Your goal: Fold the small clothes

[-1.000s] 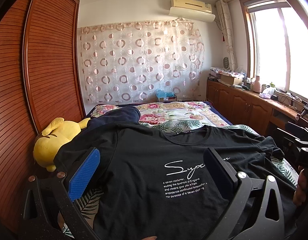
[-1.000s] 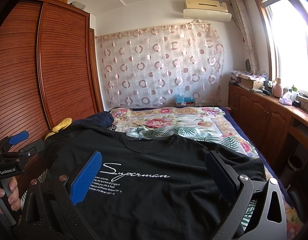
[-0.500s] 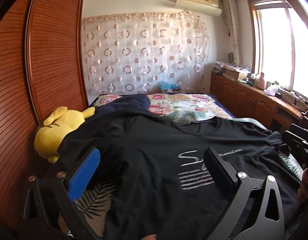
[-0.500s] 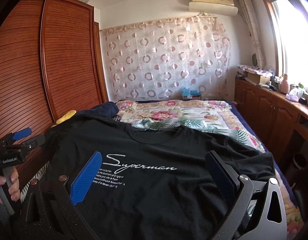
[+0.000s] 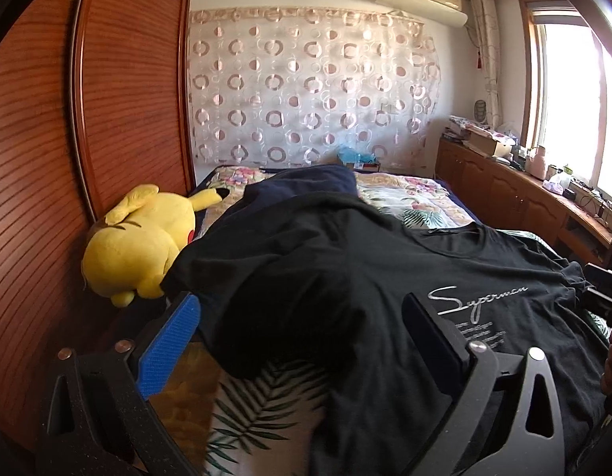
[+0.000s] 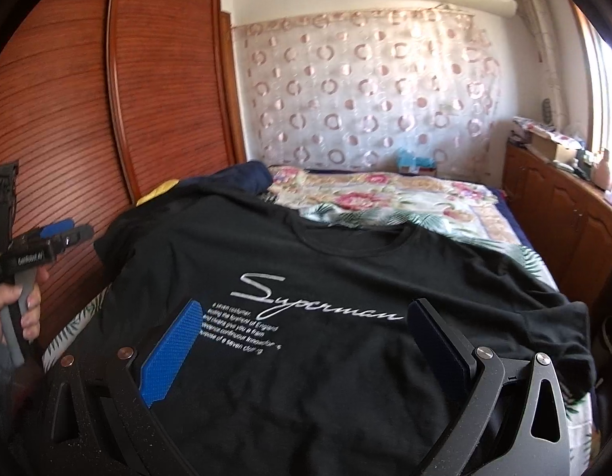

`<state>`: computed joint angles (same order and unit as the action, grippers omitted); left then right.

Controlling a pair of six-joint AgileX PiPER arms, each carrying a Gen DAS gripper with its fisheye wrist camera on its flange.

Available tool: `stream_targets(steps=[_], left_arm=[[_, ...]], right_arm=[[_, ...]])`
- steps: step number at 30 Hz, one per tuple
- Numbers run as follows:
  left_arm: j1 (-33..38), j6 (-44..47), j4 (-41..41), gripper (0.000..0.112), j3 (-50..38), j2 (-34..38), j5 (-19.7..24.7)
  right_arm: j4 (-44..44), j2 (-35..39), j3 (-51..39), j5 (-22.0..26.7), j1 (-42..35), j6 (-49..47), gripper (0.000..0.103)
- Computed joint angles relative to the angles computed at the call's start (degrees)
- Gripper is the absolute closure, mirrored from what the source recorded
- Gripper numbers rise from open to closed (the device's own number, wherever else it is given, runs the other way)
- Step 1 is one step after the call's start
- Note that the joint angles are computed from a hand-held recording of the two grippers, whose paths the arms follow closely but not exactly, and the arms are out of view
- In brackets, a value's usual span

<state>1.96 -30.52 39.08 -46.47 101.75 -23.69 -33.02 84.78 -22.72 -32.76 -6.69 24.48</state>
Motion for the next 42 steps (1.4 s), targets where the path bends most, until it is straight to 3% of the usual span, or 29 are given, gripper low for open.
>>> stream_targets(steps=[4, 10, 16, 18, 23, 27, 31, 33, 42], left_arm=[[2.2, -3.3, 4.4, 0.021, -3.6, 3.5, 1.0], [4.5, -15.4, 16.7, 0.044, -11.5, 9.4, 4.0], [5.3, -22.9, 24.4, 0.056, -17.7, 14.5, 8.1], [6.2, -27.1, 29.0, 0.06, -17.5, 15.0, 6.8], [5.5, -21.6, 24.7, 0.07, -15.7, 15.0, 7.0], [6.1, -24.3, 27.5, 0.105, -16.1, 14.6, 5.8], [6.4, -17.9, 22.3, 0.107, -13.0, 10.5, 3.5], [6.1, -20.4, 25.1, 0.107, -12.9, 8.7, 3.0], [-0.9, -35.3, 40.3, 0.107, -17.3, 3.1, 3.1]], right_arm=[[-11.7, 2.0, -3.8, 1.6, -2.4, 8.1, 0.001], [-30.6, 3.9, -9.8, 3.1, -6.1, 23.5, 0.002], [-38.2, 3.6, -11.5, 1.5, -8.6, 28.1, 0.002], [-37.2, 3.6, -10.9, 0.9, -8.6, 26.7, 0.002], [-35.1, 3.8, -10.2, 0.1, -8.6, 24.5, 0.002], [-32.1, 4.2, -10.0, 0.9, -7.1, 22.0, 0.002], [-27.9, 4.0, -8.9, 1.3, -5.9, 18.7, 0.002], [-24.8, 4.4, -9.0, 2.1, -4.2, 17.1, 0.002], [-26.5, 2.9, -7.7, 0.4, -8.1, 18.6, 0.002]])
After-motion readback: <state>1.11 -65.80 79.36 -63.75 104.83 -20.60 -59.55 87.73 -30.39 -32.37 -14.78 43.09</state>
